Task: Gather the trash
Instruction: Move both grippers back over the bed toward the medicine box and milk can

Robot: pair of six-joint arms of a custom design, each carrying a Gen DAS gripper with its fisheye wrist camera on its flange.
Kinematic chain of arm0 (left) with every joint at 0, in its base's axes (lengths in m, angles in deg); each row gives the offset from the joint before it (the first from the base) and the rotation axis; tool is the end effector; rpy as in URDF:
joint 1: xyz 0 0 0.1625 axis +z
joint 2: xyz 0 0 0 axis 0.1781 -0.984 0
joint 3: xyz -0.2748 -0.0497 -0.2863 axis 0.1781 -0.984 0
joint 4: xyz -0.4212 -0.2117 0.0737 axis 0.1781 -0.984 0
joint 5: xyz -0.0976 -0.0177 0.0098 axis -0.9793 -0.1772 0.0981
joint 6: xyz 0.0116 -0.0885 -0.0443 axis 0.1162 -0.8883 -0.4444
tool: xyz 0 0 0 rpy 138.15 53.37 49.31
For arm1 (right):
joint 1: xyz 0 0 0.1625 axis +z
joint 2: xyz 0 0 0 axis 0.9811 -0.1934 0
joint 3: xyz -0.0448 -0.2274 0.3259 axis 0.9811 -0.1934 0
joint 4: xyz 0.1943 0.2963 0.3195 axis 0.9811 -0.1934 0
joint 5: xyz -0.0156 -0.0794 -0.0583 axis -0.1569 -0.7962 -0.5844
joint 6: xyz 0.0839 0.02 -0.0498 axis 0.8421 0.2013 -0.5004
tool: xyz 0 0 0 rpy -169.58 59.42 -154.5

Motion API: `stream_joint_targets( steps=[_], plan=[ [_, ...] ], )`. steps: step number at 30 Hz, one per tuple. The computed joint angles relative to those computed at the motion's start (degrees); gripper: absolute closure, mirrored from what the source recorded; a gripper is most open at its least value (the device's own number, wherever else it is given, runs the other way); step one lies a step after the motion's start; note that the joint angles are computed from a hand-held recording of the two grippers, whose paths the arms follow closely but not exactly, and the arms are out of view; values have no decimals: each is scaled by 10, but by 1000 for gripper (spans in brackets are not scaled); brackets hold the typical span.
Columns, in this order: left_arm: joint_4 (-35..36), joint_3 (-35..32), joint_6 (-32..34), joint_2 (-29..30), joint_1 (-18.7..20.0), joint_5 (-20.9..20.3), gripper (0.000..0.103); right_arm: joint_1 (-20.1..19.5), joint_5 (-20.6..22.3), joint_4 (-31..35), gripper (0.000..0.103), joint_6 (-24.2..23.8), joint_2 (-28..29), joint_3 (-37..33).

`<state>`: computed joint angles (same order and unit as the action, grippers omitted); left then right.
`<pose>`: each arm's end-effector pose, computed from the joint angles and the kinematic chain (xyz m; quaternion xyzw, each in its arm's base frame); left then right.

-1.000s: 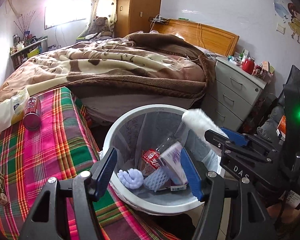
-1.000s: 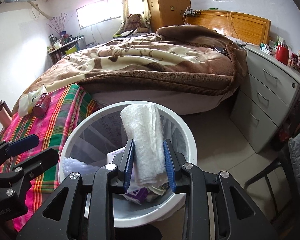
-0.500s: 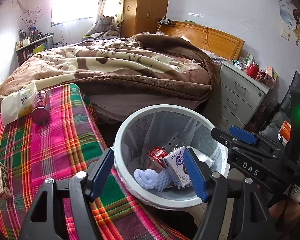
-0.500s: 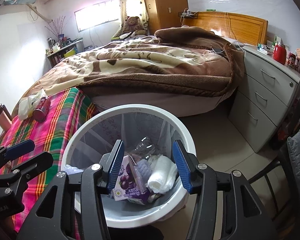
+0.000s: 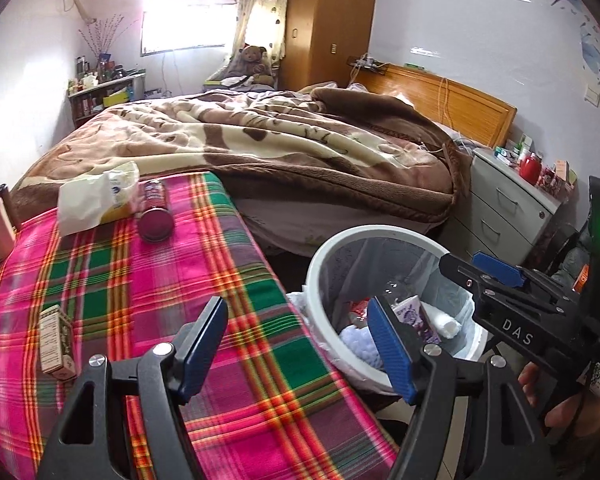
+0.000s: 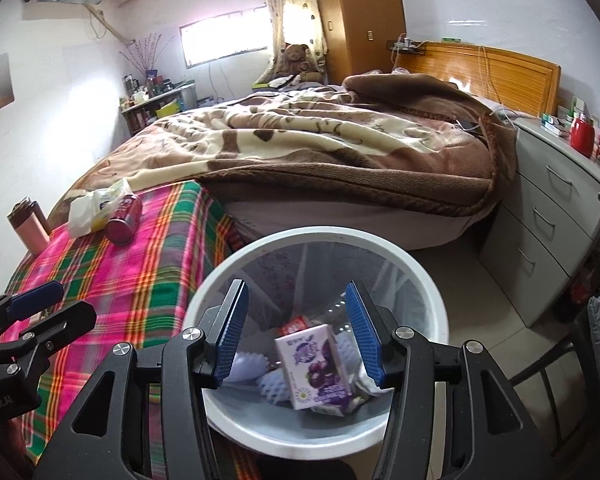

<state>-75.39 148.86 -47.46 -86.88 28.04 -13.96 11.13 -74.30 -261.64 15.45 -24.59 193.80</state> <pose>-0.4150 -0.5941 0.0326 0.2179 0.8714 -0.3521 0.2631 0.0953 -0.5893 0.3356 0.1576 -0.8539 0.3977 0.2964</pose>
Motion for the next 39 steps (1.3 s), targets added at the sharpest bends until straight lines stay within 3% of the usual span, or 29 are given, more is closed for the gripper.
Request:
stream_joint_targets(
  steps=[10, 16, 27, 35, 39],
  plan=[
    [-13, 55, -23, -49, 7, 57, 27, 21, 22, 6, 47, -7, 27, -4],
    [-5, 89, -59, -84, 17, 83, 26, 34, 31, 9, 39, -9, 51, -17],
    [55, 137, -154, -145, 50, 136, 24, 54, 41, 32, 36, -11, 111, -65],
    [105, 147, -208, -166, 79, 143, 23, 70, 38, 53, 35, -24, 171, -122],
    [117, 141, -216, -167, 99, 113, 22, 73, 39, 68, 35, -18, 197, -153]
  ],
)
